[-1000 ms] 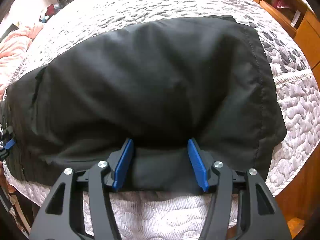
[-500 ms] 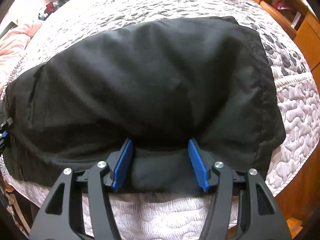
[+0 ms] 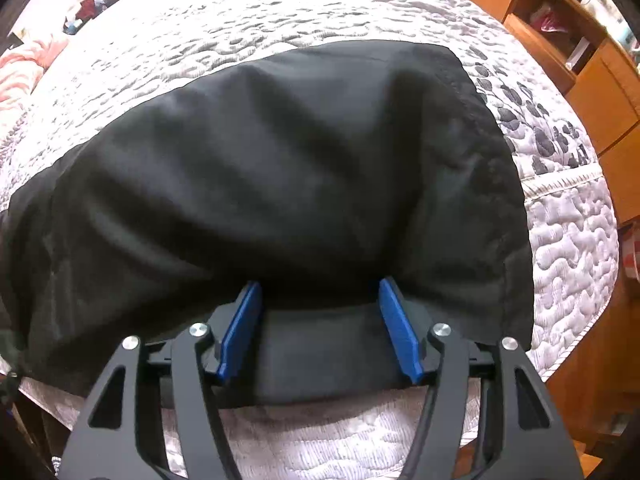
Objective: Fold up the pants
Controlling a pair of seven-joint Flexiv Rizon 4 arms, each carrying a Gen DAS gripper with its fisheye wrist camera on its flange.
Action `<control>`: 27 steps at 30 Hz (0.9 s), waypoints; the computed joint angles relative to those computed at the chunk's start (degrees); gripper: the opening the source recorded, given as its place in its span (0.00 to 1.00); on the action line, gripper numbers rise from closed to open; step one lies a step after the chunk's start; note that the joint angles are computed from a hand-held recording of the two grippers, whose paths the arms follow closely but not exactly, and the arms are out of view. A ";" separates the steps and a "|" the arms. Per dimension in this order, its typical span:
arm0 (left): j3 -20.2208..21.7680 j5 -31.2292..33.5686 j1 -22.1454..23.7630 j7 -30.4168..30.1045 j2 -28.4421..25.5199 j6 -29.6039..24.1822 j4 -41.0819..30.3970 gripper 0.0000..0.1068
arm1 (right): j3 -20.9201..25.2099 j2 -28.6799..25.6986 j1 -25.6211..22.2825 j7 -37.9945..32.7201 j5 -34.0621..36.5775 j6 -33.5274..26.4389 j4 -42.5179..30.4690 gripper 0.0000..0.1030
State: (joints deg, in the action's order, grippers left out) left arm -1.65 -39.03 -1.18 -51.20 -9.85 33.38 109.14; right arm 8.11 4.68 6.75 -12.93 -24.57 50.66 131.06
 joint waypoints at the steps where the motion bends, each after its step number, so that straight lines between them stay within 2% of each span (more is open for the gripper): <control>1: -0.06 -0.28 0.24 -0.50 -0.72 -0.94 -0.64 0.18 | 0.04 0.02 0.04 -0.19 -0.06 -0.35 -0.08 0.60; 4: 0.36 0.78 1.60 -1.26 -1.49 -5.38 -3.05 0.24 | 0.10 0.42 0.22 -1.40 0.68 -2.23 -0.44 0.60; 7: 1.01 3.19 2.32 0.03 -0.60 -7.43 -4.12 0.26 | 0.72 0.57 0.84 -0.28 -1.57 -6.97 -2.89 0.60; 10: 2.02 4.13 3.56 2.80 1.09 -9.94 -4.20 0.26 | 1.17 1.05 1.46 -0.51 -4.37 -6.18 -4.34 0.60; 12: 2.62 3.74 4.63 5.91 1.55 -10.32 -5.28 0.26 | 1.19 0.39 1.96 -1.47 -6.10 -3.19 -5.66 0.62; 13: 2.60 2.51 4.49 7.40 2.39 -8.64 -4.41 0.29 | 0.88 -0.58 2.25 -3.17 -6.47 1.03 -6.52 0.65; 14: 2.54 1.56 4.28 8.65 2.93 -6.59 -4.11 0.33 | 0.56 -1.87 2.56 -5.25 -6.30 5.43 -7.40 0.66; 15: 2.47 0.64 4.03 9.71 3.37 -4.05 -4.01 0.44 | 0.31 -3.21 2.88 -7.18 -5.86 8.45 -8.40 0.69; 16: 2.26 -0.69 3.72 10.64 3.48 -1.26 -4.05 0.53 | 0.06 -5.59 3.60 -10.99 -4.35 11.72 -10.79 0.71; 17: 2.24 -1.38 3.71 11.49 3.11 0.86 -4.45 0.54 | -0.01 -7.38 4.28 -13.30 -3.82 12.95 -12.75 0.73; 19: 2.05 0.07 3.68 10.96 0.79 4.75 -6.59 0.54 | -0.12 -13.30 5.51 -23.41 -0.22 15.31 -19.98 0.82; 22: 2.43 5.31 4.37 6.15 -3.84 8.23 -10.53 0.54 | 2.10 -21.09 6.18 -39.16 8.66 12.58 -31.95 0.85; 27: 2.75 12.27 6.22 -1.63 -10.01 9.54 -16.01 0.54 | 2.17 -30.90 7.13 -54.22 13.60 3.13 -47.16 0.87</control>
State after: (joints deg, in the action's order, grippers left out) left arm 1.10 -26.76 5.04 -52.83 -19.86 42.92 93.13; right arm 10.28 -26.22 13.89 -67.16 -10.96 53.79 83.89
